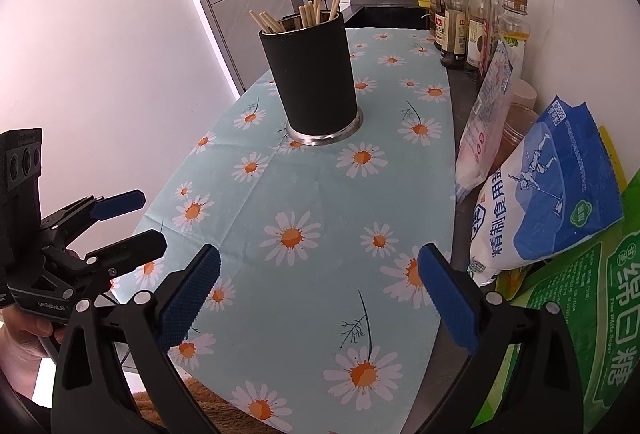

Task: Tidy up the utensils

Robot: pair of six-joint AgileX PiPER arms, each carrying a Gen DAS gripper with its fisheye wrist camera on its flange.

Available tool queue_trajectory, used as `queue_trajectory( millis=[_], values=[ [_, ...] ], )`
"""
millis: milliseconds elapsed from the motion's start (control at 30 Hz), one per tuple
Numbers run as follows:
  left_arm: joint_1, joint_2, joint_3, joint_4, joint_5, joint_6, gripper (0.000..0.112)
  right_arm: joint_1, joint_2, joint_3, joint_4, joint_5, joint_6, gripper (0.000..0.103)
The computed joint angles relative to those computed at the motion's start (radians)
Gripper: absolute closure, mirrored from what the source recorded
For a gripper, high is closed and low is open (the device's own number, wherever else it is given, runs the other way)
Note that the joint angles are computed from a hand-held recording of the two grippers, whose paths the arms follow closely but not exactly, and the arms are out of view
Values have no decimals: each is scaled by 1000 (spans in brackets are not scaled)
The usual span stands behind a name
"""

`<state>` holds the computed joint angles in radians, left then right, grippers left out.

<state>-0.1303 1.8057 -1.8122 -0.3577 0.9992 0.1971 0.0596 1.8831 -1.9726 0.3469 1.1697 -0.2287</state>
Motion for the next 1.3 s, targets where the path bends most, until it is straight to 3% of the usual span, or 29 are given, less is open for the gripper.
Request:
queue_trajectory(
  millis=[1300],
  values=[
    [2, 7, -25, -4, 40, 2, 16, 3, 21, -35, 8, 9, 3, 5]
  ],
)
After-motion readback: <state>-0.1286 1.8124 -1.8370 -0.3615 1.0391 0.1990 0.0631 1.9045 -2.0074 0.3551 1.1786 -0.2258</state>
